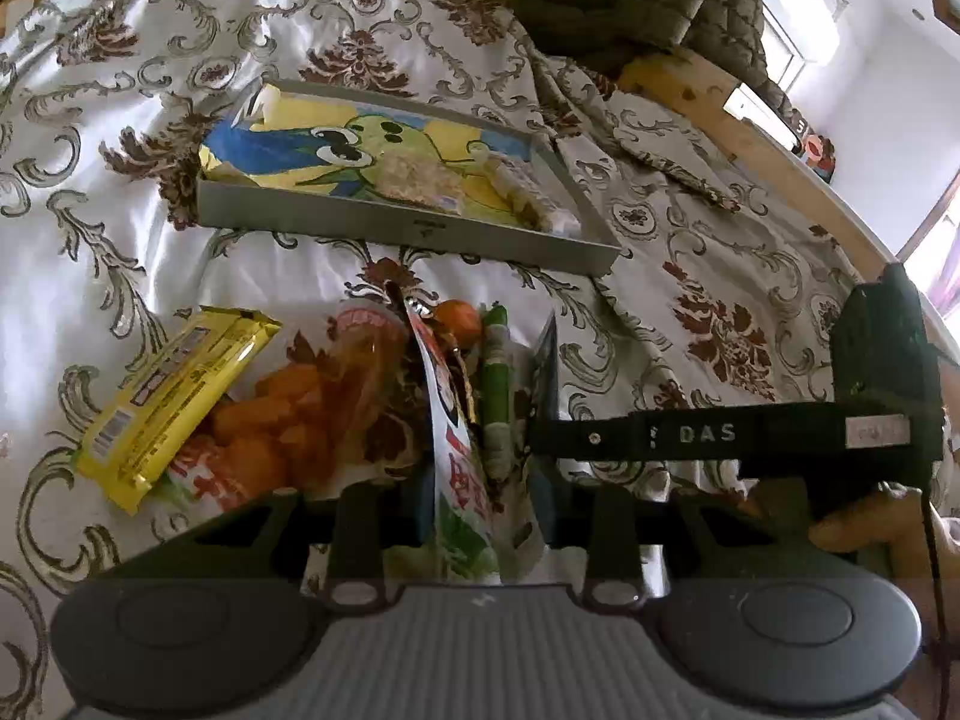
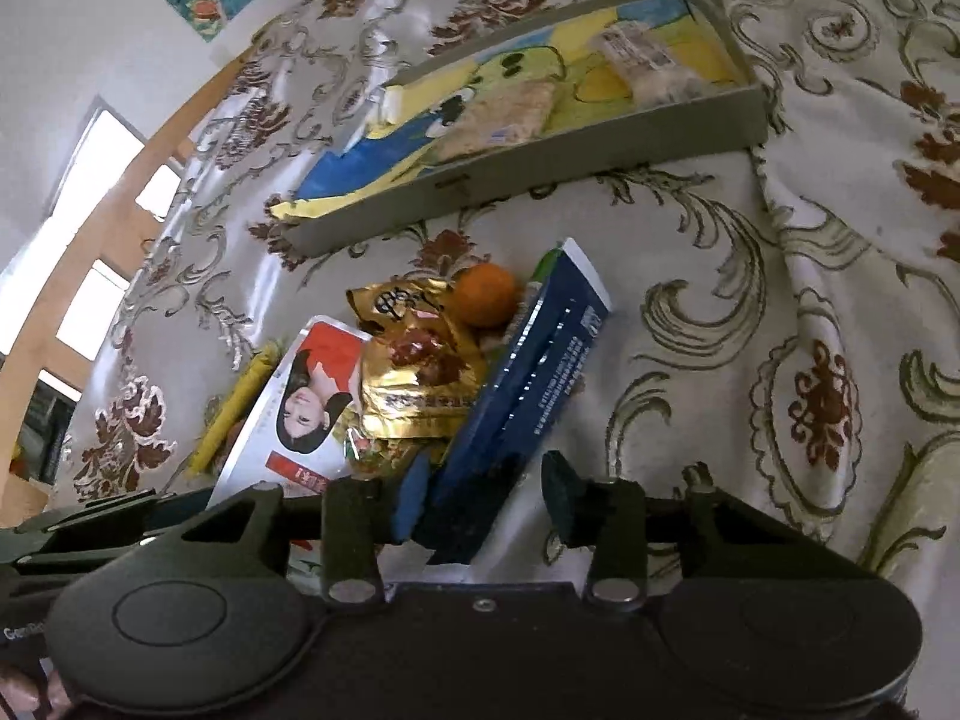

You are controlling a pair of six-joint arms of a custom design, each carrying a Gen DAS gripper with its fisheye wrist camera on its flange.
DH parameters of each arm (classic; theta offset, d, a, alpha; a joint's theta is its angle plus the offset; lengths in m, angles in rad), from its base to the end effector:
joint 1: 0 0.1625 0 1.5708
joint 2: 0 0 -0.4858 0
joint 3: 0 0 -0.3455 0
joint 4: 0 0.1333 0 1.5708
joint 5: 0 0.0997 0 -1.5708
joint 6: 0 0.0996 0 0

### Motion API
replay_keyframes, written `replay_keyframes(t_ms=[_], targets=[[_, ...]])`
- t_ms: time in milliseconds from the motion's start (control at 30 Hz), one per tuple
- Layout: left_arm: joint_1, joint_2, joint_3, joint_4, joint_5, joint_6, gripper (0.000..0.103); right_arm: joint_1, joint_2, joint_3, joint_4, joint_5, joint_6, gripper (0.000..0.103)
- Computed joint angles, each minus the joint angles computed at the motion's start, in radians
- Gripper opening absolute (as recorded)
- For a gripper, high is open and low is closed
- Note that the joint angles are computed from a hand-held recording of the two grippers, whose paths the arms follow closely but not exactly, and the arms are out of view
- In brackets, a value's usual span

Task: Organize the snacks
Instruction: 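Grasp the white packet with the left tool while the right tool grasps the blue milk stick, then lift the white packet with the left tool while the right tool carries the blue stick over the tray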

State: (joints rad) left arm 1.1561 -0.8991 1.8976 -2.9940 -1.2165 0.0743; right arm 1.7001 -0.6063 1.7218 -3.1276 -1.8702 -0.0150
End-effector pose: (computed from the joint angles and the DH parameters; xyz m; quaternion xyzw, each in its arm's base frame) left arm -0.0957 -0.6339 0.2083 0.1969 0.9426 -0.2336 0.1346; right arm 0.1910 -0.6628 0.0856 0.0370 -0.9647 0.2244 0.1329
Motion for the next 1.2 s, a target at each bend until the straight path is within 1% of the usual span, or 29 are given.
replay_keyframes(t_ms=[167, 233, 300, 367, 433, 500, 600, 733, 867, 933, 1033, 1133, 1200], targets=[[0.015, 0.031, -0.035, 0.044, -0.009, -0.021, 0.034, 0.007, -0.02, 0.037, -0.013, -0.06, 0.057, 0.045], [0.01, 0.037, -0.034, 0.039, -0.01, -0.002, 0.033, -0.005, -0.037, 0.057, 0.011, -0.045, 0.106, 0.04], [-0.002, 0.042, -0.024, 0.018, 0.013, 0.027, 0.032, -0.022, -0.042, 0.069, 0.015, -0.005, 0.133, 0.04], [-0.015, 0.048, -0.016, 0.003, 0.047, 0.04, 0.028, -0.025, -0.03, 0.062, 0.0, 0.007, 0.113, 0.041], [-0.02, 0.054, -0.02, 0.007, 0.076, 0.029, 0.025, -0.026, -0.016, 0.048, -0.017, 0.018, 0.095, 0.041], [-0.018, 0.062, -0.032, 0.021, 0.094, 0.01, 0.025, -0.029, 0.004, 0.028, -0.032, 0.025, 0.079, 0.041], [-0.008, 0.076, -0.049, 0.026, 0.096, 0.007, 0.025, -0.046, 0.024, 0.01, -0.052, 0.07, 0.067, 0.042], [0.0, 0.093, -0.063, 0.021, 0.091, 0.021, 0.025, -0.065, 0.029, 0.002, -0.054, 0.118, 0.072, 0.048], [-0.001, 0.1, -0.066, 0.022, 0.1, 0.033, 0.025, -0.059, 0.034, -0.003, -0.054, 0.104, 0.059, 0.046], [-0.006, 0.099, -0.062, 0.02, 0.115, 0.037, 0.021, -0.05, 0.032, 0.003, -0.063, 0.077, 0.068, 0.036], [-0.012, 0.095, -0.052, 0.008, 0.112, 0.06, 0.017, -0.04, 0.028, 0.005, -0.052, 0.068, 0.067, 0.034], [-0.018, 0.101, -0.047, -0.009, 0.119, 0.085, 0.017, -0.032, 0.035, 0.0, -0.057, 0.06, 0.017, 0.035], [-0.015, 0.103, -0.049, -0.01, 0.118, 0.085, 0.017, -0.038, 0.036, -0.004, -0.052, 0.067, 0.035, 0.036]])
